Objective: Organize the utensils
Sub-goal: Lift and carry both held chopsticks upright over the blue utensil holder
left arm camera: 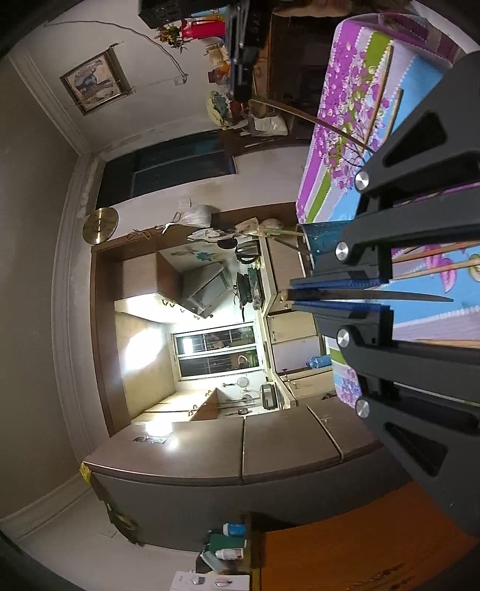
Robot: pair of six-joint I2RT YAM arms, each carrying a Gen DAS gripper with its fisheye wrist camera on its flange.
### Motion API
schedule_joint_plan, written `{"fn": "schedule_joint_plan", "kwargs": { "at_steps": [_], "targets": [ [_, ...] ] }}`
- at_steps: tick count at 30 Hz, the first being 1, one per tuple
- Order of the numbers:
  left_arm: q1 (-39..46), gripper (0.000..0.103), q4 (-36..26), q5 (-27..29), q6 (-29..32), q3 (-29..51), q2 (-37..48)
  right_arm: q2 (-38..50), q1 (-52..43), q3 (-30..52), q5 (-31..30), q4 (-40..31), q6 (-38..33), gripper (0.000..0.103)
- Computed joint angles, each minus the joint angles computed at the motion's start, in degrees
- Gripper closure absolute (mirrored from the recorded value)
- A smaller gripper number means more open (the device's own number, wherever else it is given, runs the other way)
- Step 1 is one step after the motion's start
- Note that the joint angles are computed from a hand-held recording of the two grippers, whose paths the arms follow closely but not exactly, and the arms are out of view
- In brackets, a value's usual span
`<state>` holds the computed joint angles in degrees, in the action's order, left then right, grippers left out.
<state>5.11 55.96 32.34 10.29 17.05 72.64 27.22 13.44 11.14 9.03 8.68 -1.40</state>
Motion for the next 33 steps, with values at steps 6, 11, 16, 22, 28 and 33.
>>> {"fn": "schedule_joint_plan", "kwargs": {
  "at_steps": [6,11,16,22,28,33],
  "targets": [
    [-0.1,0.098,-6.2,1.5,-0.2,4.7,-0.1,7.6,-2.2,4.4,-3.0,1.2,-0.1,0.096],
    [-0.6,0.098,-13.1,2.8,-0.8,10.6,1.1,13.3,-5.2,11.2,-6.3,-0.9,-0.6,0.096],
    [-1.2,0.098,-21.4,3.4,-2.7,19.9,3.7,19.4,-10.1,20.7,-11.5,-4.8,-0.5,0.096],
    [-3.7,0.098,-26.6,2.0,-5.0,29.6,6.6,28.5,-14.4,34.3,-15.9,-9.1,-0.7,0.096],
    [-7.1,0.098,-29.0,-1.6,-8.3,39.9,10.7,38.2,-16.4,47.3,-16.9,-12.0,-0.6,0.096],
    [-9.7,0.098,-31.4,-4.8,-11.0,49.5,16.0,48.1,-18.0,58.9,-17.8,-13.9,0.1,0.096]
  ]
}}
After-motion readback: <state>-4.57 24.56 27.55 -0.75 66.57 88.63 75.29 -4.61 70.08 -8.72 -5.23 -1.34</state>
